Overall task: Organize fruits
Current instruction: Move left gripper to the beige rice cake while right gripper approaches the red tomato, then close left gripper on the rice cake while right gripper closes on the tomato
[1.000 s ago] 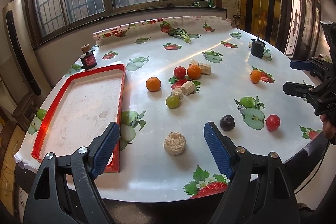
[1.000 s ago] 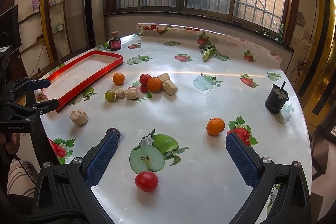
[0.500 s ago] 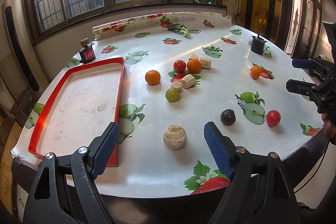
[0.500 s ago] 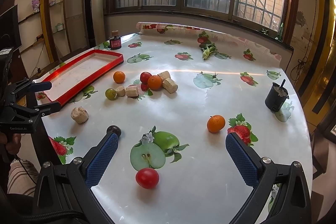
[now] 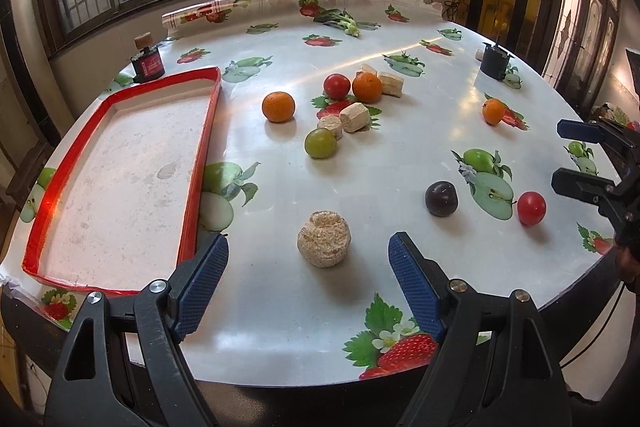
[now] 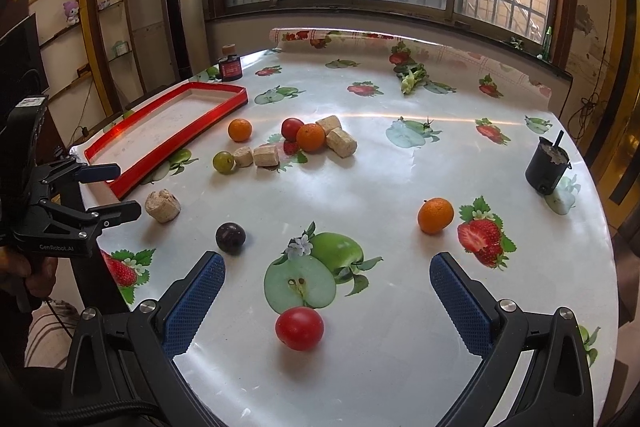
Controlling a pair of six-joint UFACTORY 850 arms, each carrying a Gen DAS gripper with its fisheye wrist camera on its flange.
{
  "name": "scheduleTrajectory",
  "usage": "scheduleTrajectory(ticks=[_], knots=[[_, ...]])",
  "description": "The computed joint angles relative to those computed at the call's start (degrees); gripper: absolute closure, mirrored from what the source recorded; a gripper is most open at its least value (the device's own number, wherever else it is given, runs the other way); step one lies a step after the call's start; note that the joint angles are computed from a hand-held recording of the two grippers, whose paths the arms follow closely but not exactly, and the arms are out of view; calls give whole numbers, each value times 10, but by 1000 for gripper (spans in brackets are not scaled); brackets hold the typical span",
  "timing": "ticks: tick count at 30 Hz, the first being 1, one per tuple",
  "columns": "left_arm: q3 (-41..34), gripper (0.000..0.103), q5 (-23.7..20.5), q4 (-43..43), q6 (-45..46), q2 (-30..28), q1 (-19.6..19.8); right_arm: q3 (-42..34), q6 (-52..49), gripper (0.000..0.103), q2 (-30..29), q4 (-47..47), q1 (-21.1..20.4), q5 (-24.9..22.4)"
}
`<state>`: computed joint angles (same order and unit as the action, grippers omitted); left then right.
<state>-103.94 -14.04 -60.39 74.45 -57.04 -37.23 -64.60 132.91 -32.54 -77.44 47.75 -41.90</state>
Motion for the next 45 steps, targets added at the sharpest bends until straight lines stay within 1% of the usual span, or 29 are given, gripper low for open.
scheduleTrajectory(ticks=[2,5,6,7,8,9,10,11,12,13,14,15,16,17,18,20,21,23,25,29,34,39,45], knots=[[-17,20,-9,59,-62,-11,0,-6,-7,2,-9,0,-5,23],[-45,20,-28,126,-138,-30,1,-19,-35,10,-27,23,-14,58],[-55,20,-34,150,-165,-37,1,-24,-49,14,-33,35,-19,70],[-66,21,-40,171,-190,-43,1,-27,-58,22,-38,45,-23,81],[-76,23,-48,187,-209,-50,2,-29,-66,26,-42,56,-27,93],[-88,28,-59,197,-221,-57,2,-30,-69,31,-44,63,-30,104],[-101,34,-71,204,-230,-65,4,-30,-73,35,-46,69,-33,112],[-115,38,-84,216,-244,-74,4,-31,-79,36,-48,76,-34,115],[-128,45,-96,230,-258,-82,4,-33,-91,36,-49,87,-35,116],[-124,47,-84,225,-248,-81,2,-35,-105,37,-51,100,-34,115],[-128,48,-86,232,-252,-83,1,-34,-115,37,-51,108,-34,115],[-132,54,-86,228,-245,-85,0,-34,-122,41,-50,115,-33,115],[-133,65,-88,216,-232,-86,0,-32,-124,46,-48,118,-33,117],[-136,70,-95,203,-218,-88,1,-29,-126,50,-47,121,-32,119],[-139,72,-99,200,-213,-89,0,-30,-133,56,-48,128,-31,117],[-136,72,-94,200,-203,-88,-2,-27,-134,61,-45,129,-30,118],[-136,72,-99,192,-194,-87,-1,-24,-129,70,-42,125,-31,123],[-139,72,-115,180,-188,-88,2,-23,-127,70,-39,128,-30,120],[-135,72,-119,169,-178,-85,3,-24,-121,70,-36,122,-31,122],[-116,72,-112,135,-150,-69,8,-36,-121,70,-33,106,-32,112],[-99,72,-102,101,-126,-50,18,-67,-135,70,-40,85,-38,112],[-91,72,-88,83,-120,-38,29,-102,-155,70,-56,71,-46,125],[-97,72,-76,85,-142,-37,40,-130,-176,70,-68,61,-58,148]])
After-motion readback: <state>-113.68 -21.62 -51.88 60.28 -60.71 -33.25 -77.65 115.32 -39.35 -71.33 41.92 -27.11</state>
